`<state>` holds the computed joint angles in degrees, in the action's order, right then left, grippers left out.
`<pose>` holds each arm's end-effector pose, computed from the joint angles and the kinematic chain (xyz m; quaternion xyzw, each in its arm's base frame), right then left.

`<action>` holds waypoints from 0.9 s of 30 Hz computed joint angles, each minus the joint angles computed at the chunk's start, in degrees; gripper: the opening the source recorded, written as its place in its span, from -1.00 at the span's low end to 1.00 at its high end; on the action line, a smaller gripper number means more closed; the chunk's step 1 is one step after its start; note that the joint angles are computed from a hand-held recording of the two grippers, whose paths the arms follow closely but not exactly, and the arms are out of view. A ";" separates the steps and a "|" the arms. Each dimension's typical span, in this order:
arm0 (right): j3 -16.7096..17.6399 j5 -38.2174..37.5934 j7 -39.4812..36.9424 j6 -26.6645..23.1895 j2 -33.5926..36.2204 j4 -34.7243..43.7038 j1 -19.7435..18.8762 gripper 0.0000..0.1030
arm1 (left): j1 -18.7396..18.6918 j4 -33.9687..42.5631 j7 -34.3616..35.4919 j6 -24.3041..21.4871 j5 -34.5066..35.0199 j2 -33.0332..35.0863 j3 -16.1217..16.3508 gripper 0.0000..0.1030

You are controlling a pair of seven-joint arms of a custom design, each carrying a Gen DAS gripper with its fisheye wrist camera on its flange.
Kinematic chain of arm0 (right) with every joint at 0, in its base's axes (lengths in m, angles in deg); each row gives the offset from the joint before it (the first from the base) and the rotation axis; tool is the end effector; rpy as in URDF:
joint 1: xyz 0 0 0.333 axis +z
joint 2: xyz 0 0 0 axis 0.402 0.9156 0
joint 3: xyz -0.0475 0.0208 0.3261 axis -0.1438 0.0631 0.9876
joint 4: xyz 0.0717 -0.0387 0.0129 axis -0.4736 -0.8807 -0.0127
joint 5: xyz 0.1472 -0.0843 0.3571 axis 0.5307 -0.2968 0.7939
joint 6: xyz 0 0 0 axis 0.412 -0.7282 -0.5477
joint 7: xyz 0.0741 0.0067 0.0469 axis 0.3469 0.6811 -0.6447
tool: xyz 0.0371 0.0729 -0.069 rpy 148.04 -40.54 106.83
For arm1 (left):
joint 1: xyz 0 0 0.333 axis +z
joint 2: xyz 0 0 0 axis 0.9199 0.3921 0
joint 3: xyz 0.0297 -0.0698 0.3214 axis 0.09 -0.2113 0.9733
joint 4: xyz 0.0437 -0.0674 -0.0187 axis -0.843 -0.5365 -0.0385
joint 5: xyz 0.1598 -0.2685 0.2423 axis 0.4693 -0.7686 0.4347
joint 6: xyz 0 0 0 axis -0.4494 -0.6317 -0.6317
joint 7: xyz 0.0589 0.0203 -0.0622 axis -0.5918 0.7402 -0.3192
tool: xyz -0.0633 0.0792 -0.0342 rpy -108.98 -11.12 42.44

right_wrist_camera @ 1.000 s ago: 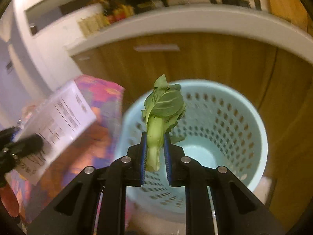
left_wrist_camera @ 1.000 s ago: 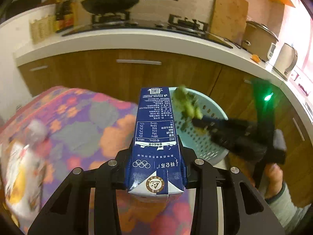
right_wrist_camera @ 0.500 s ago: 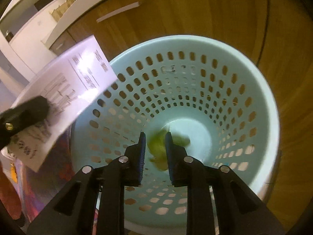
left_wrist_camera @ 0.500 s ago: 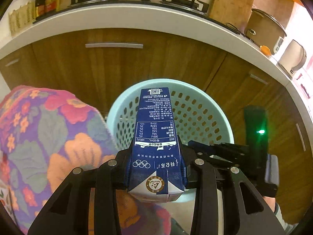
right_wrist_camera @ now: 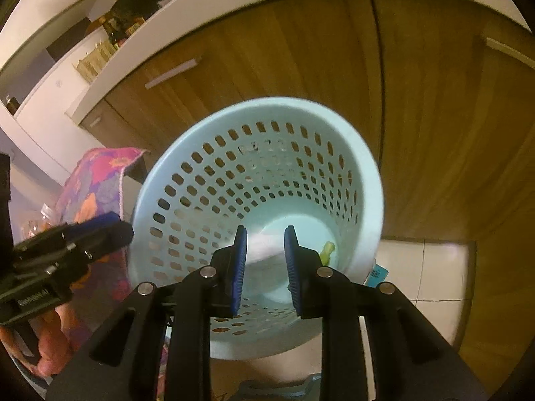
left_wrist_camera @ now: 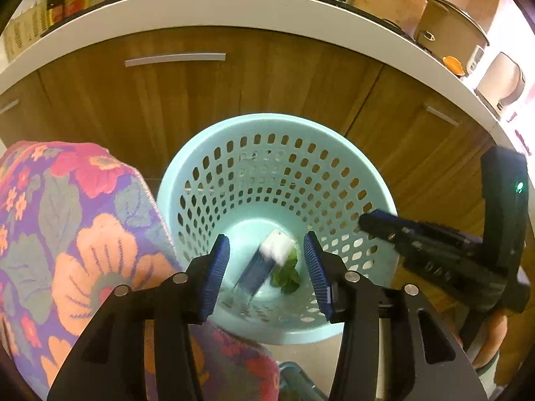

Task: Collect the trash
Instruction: 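Carry the milk carton and vegetable stalk to the basket and release both, then return to the table and grasp a snack wrapper with the left tool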

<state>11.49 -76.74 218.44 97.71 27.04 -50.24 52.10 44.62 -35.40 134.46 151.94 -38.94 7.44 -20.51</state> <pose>0.5745 0.4035 0.5126 -0.6226 0.6966 -0.0794 0.3477 0.6147 -0.3750 0.5433 -0.5625 0.7692 -0.2862 0.1002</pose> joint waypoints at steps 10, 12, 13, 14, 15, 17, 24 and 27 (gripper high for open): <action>-0.23 -4.66 1.12 0.48 -1.13 2.56 2.51 -0.61 | 1.81 -15.48 -4.01 10.00 1.06 -12.42 0.12 0.08; -0.42 -6.61 1.36 0.48 -0.68 4.30 3.75 -0.61 | 2.57 -21.18 -7.11 14.07 3.50 -17.29 0.17 0.17; -0.44 -7.27 1.21 0.73 -0.48 4.93 4.11 -0.61 | 3.11 -23.35 -8.94 15.47 5.22 -19.24 -0.05 0.21; -0.46 -8.12 1.02 1.14 -0.19 5.75 4.62 -0.61 | 3.90 -26.11 -11.47 17.29 7.60 -21.75 -0.29 0.24; -0.51 -9.16 0.78 1.30 0.36 7.05 5.34 -0.61 | 4.88 -27.82 -13.22 18.26 9.31 -23.43 -0.82 0.28; -0.49 -10.87 0.00 0.99 1.90 10.26 6.91 -0.61 | 8.11 -33.29 -19.78 21.60 15.49 -28.86 -2.29 0.36; 1.79 -8.14 -9.72 -1.78 9.88 23.99 11.00 -0.22 | 22.84 -45.84 -33.73 22.81 24.63 -44.86 -10.70 0.41; 2.19 -7.17 -13.63 -2.80 13.66 30.01 13.69 -0.21 | 27.69 -50.88 -35.48 21.72 23.79 -52.01 -11.85 0.41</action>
